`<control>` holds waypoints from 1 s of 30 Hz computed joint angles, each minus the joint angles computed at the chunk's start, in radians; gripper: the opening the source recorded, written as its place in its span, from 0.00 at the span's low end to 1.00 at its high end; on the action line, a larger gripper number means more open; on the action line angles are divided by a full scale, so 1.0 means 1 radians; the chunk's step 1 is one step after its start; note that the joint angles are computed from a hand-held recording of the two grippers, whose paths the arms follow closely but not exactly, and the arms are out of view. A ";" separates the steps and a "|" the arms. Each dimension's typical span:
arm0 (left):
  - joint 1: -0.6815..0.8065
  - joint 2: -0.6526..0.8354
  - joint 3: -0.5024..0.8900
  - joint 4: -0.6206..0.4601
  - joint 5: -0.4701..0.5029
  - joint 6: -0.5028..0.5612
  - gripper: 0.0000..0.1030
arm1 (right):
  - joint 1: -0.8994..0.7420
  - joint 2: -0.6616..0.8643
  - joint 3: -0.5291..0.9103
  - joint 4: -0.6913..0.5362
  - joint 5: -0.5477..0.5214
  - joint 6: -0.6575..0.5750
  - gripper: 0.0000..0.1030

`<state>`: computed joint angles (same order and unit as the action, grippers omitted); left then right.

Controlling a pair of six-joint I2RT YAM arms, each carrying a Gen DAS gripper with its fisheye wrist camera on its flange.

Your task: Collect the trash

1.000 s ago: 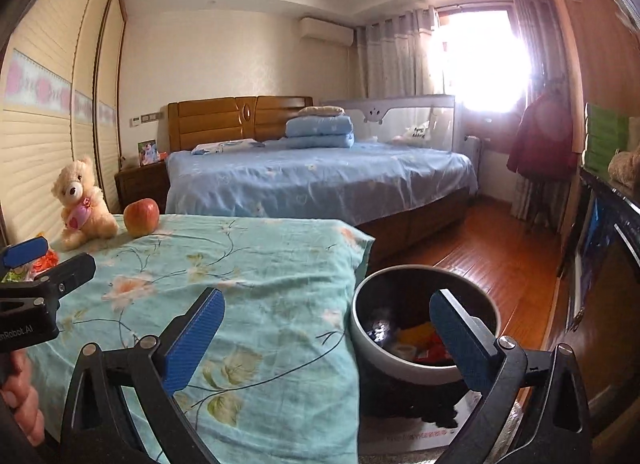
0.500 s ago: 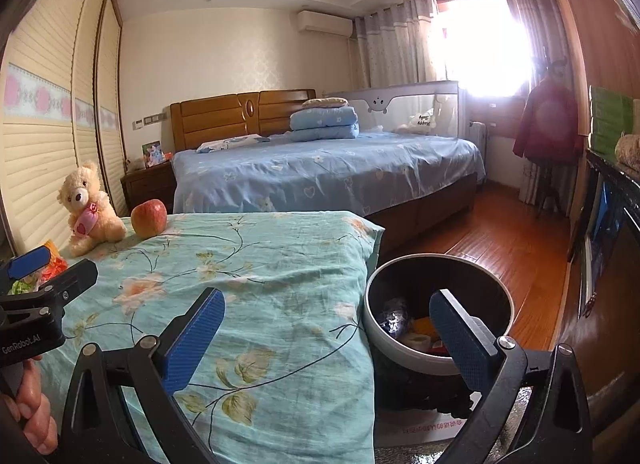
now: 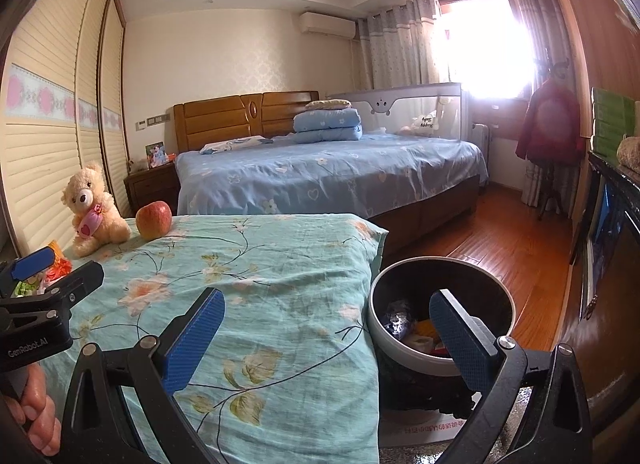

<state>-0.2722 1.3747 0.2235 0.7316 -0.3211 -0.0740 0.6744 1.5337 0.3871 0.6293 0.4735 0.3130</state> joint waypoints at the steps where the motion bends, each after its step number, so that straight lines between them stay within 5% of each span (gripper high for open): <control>1: 0.000 0.000 -0.001 0.000 0.000 -0.001 1.00 | 0.001 -0.002 0.001 -0.004 -0.003 0.001 1.00; 30: 0.005 -0.031 -0.007 -0.021 0.009 -0.004 1.00 | 0.008 -0.005 0.013 -0.024 -0.002 0.007 1.00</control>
<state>-0.2670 1.3433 0.2162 0.7110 -0.3121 -0.0779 0.6829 1.5291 0.4002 0.6052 0.4711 0.3202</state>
